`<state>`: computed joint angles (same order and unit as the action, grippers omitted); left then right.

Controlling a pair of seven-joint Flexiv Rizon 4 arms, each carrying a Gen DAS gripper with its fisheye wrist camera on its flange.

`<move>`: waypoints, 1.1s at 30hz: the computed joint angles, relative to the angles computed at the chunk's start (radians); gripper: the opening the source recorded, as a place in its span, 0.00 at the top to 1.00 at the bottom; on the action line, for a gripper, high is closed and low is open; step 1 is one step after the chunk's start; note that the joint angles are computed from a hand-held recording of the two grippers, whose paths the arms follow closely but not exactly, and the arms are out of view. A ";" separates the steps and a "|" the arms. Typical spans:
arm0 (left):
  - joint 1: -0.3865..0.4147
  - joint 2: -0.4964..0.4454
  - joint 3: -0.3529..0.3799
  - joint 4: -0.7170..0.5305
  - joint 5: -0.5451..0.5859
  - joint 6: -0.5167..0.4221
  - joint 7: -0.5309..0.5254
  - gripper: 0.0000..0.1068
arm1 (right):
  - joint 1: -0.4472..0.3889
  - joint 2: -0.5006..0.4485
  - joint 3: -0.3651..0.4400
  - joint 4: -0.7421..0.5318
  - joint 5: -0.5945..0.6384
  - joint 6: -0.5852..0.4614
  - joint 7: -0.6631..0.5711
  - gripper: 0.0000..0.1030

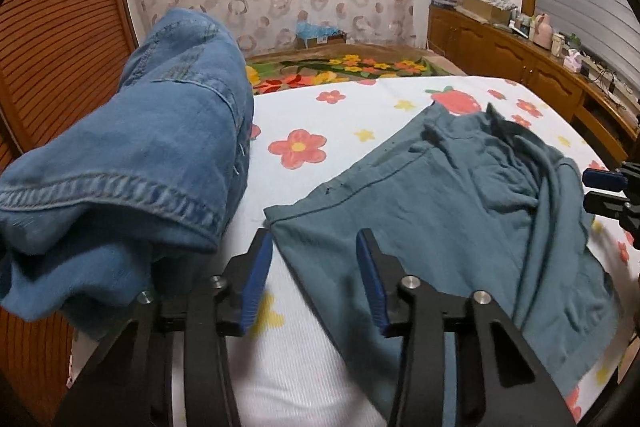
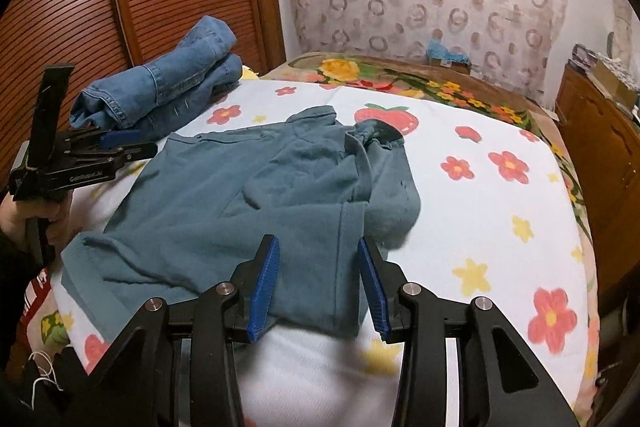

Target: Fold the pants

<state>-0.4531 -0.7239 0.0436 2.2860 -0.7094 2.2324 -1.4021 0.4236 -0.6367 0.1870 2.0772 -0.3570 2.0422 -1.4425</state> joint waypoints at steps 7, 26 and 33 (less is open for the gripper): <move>-0.062 -0.030 0.046 -0.052 -0.128 -0.081 0.091 0.62 | -0.091 -0.045 0.074 -0.065 -0.110 -0.068 0.031 0.59; -0.131 -0.029 0.147 -0.098 -0.137 -0.174 0.123 0.99 | -0.087 -0.052 0.064 -0.060 -0.132 -0.029 0.046 0.59; -0.133 -0.023 0.139 -0.116 -0.219 -0.172 0.191 0.99 | -0.079 -0.047 0.052 -0.054 -0.125 -0.024 0.049 0.59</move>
